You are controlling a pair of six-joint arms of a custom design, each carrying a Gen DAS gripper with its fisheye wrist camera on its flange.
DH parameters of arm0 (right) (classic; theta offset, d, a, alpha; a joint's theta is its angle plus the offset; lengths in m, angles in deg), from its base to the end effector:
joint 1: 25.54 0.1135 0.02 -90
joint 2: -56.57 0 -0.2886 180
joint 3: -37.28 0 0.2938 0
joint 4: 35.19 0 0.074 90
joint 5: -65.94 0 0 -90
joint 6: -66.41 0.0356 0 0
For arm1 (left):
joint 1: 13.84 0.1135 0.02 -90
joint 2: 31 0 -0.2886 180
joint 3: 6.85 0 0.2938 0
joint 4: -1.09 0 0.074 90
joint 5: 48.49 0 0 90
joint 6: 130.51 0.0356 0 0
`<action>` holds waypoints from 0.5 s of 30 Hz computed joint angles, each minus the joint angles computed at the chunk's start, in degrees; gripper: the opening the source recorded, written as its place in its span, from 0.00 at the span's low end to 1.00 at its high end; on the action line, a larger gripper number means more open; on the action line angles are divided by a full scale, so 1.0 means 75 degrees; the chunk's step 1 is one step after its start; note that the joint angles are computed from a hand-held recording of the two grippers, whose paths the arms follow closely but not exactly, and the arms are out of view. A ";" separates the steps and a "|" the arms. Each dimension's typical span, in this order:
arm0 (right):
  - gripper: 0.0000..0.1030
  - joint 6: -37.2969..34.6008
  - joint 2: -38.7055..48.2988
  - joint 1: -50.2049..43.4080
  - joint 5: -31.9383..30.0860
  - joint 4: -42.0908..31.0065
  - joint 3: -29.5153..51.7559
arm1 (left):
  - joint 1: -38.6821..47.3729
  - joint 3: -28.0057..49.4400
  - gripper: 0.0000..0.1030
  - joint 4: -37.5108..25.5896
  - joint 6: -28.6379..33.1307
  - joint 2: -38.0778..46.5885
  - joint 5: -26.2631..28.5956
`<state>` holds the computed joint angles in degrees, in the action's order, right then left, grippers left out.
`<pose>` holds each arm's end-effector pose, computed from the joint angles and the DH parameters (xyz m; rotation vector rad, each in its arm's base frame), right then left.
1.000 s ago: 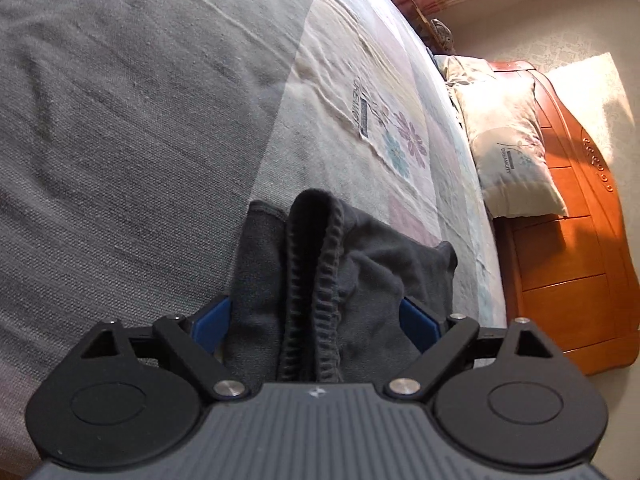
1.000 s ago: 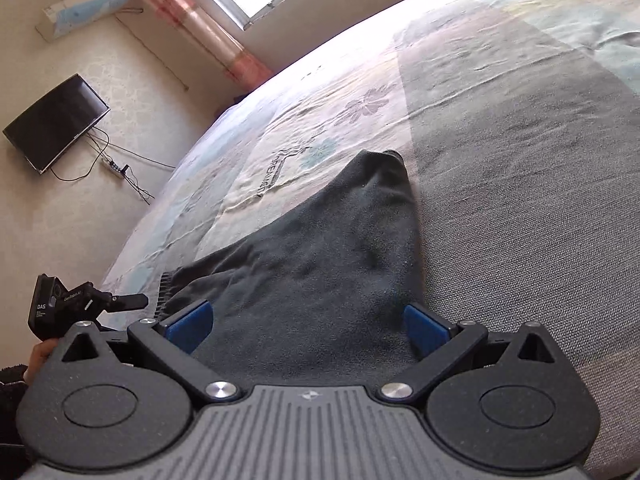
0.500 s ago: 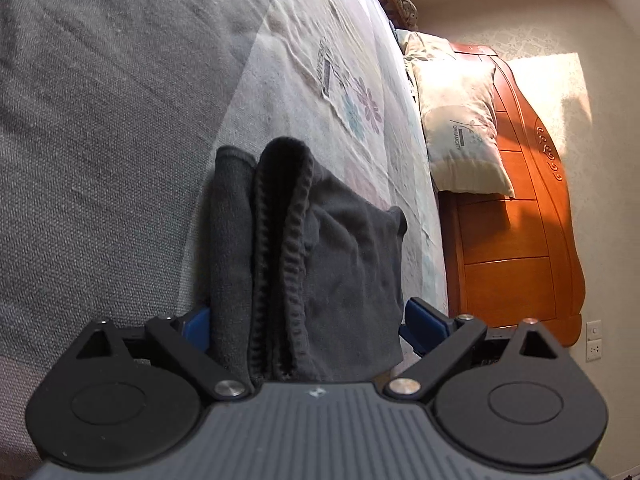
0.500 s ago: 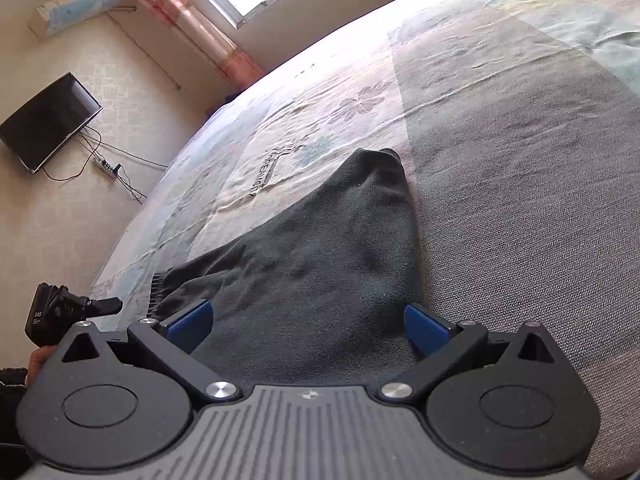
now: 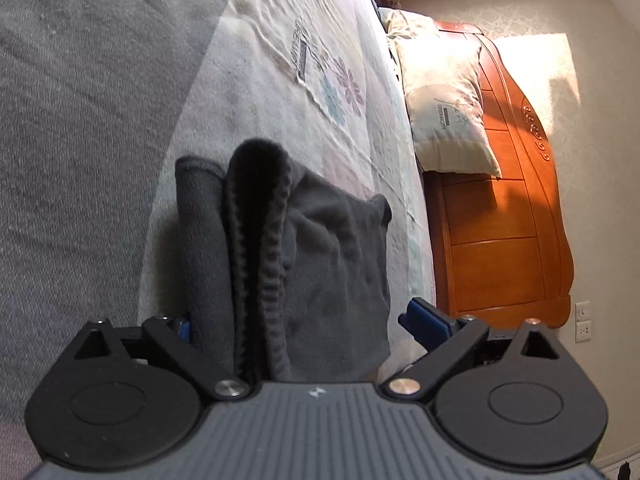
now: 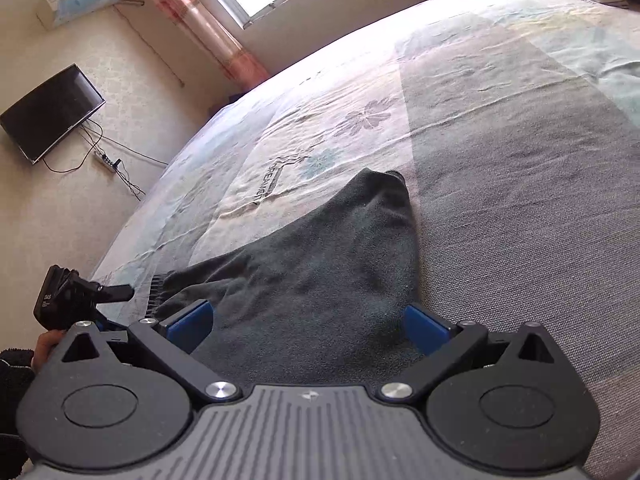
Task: Fold clothes
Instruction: 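Close the left tool on the elastic waistband edge of the bundle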
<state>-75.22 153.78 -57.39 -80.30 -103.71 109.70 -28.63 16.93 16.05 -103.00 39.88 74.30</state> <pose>0.2853 -0.1424 0.1830 -0.3673 2.3178 0.9808 0.2015 -0.0731 0.1157 -0.5973 2.2908 -1.3435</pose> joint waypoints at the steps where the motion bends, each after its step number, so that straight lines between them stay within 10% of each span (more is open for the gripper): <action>1: 1.00 -0.0003 0.0046 -0.0028 -0.0005 -0.0020 0.0065 | 0.0031 -0.0046 0.94 0.0106 0.0022 0.0030 0.0062; 11: 1.00 0.0575 0.0190 -0.0070 -0.0014 0.0330 0.0182 | 0.0313 0.0876 0.82 -0.0401 0.0660 0.1146 0.0283; 15: 1.00 0.0720 0.0264 -0.0144 0.0091 0.0531 0.0252 | 0.0396 0.0031 0.24 0.0083 -0.0083 0.0864 -0.0180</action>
<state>-69.82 155.75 -58.47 -79.62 -99.73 111.59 -25.66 17.16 16.67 -103.63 46.36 72.95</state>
